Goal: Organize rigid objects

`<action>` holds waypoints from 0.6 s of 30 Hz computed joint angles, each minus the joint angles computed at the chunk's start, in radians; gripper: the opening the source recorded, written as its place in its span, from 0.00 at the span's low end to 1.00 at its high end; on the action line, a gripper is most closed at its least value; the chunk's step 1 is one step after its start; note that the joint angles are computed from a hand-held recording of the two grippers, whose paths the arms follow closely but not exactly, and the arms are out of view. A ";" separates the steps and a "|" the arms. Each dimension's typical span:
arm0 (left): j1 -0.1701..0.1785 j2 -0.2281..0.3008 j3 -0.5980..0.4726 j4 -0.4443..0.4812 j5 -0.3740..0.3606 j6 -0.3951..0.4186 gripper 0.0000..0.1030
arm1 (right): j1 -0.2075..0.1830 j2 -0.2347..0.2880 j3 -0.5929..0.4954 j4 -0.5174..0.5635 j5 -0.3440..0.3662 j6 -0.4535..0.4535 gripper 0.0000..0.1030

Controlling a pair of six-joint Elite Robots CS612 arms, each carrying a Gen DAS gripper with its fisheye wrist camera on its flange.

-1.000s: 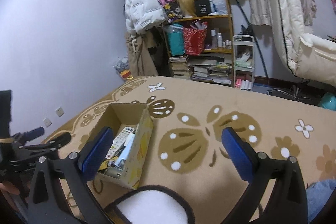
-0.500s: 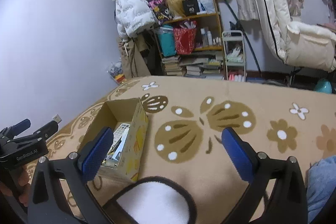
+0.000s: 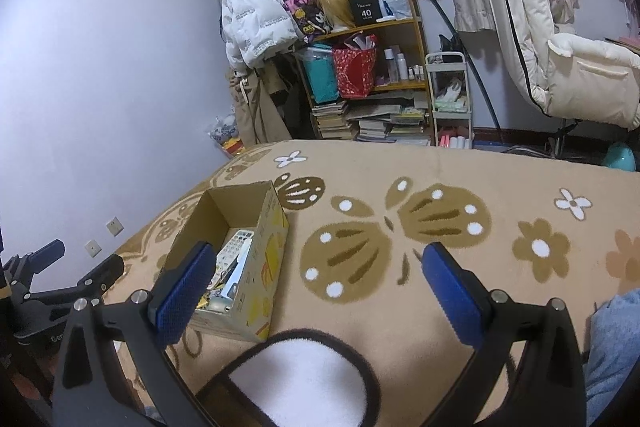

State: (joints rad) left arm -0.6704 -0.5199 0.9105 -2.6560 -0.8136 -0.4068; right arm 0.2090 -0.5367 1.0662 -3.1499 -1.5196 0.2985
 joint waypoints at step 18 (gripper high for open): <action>0.000 -0.011 0.019 -0.022 -0.039 -0.018 1.00 | 0.023 -0.002 0.000 0.058 -0.067 -0.116 1.00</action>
State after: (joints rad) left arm -0.6702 -0.5306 0.9299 -2.6776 -0.8527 -0.4245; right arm 0.2321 -0.5389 1.0659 -3.0919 -1.5864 0.1825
